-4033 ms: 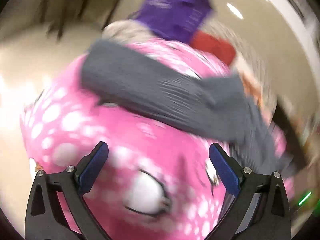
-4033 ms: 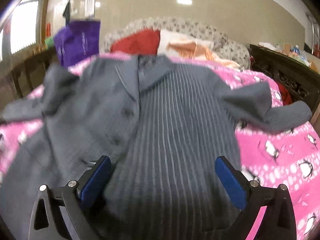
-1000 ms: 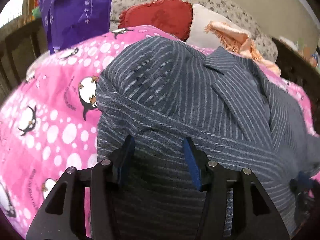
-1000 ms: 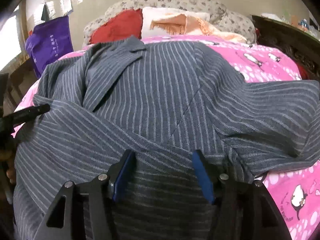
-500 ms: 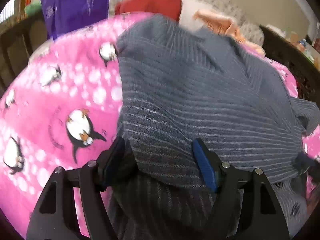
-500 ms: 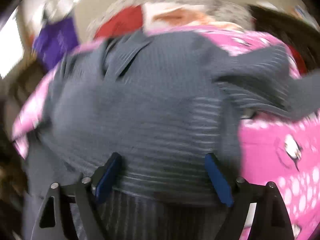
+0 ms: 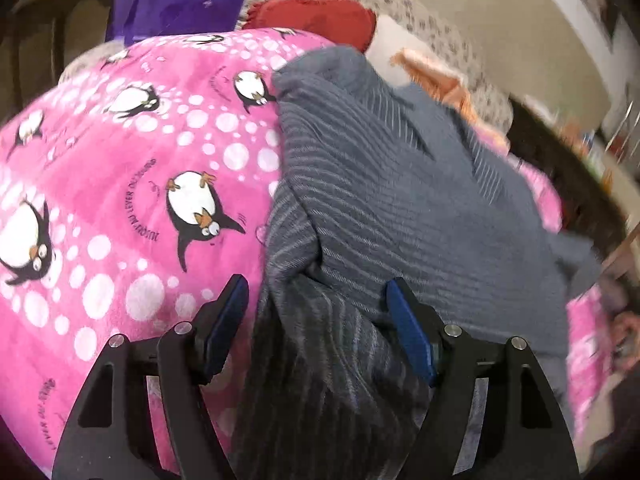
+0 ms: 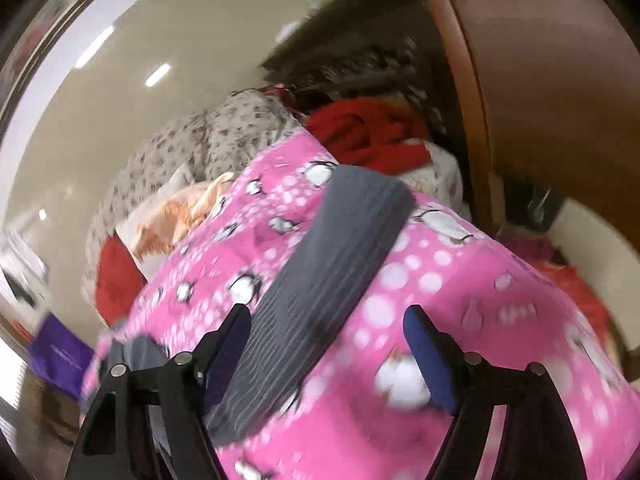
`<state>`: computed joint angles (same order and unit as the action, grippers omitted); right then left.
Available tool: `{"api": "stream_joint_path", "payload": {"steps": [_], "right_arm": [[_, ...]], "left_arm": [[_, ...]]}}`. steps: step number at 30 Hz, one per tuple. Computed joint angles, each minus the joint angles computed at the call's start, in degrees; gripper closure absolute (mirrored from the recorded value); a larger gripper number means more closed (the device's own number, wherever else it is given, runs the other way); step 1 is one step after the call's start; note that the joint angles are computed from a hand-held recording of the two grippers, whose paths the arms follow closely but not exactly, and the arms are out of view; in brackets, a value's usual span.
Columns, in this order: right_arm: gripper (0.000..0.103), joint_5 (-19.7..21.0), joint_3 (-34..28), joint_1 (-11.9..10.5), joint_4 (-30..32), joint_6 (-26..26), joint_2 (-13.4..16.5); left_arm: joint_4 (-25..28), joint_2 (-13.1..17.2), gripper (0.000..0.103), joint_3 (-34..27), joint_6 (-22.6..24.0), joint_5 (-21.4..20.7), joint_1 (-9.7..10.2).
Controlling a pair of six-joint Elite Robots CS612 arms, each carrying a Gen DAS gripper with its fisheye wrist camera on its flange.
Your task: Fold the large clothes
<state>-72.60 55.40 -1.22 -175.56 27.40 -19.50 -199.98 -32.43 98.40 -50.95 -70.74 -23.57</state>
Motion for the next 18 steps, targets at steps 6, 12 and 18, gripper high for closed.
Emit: {"api": "stream_joint_path", "payload": {"steps": [6, 12, 18], "right_arm": [[0.035, 4.2, -10.8, -1.5, 0.7, 3.3, 6.8], [0.099, 5.8, -13.3, -1.4, -1.6, -0.3, 8.3], [0.099, 9.6, -1.0, 0.2, -20.0, -3.6, 1.2]], "left_arm": [[2.4, -0.3, 0.031, -0.4, 0.3, 1.6, -0.48], [1.5, 0.0, 0.031, -0.4, -0.1, 1.2, -0.33], [1.0, -0.4, 0.031, 0.5, -1.4, 2.9, -0.69]]}}
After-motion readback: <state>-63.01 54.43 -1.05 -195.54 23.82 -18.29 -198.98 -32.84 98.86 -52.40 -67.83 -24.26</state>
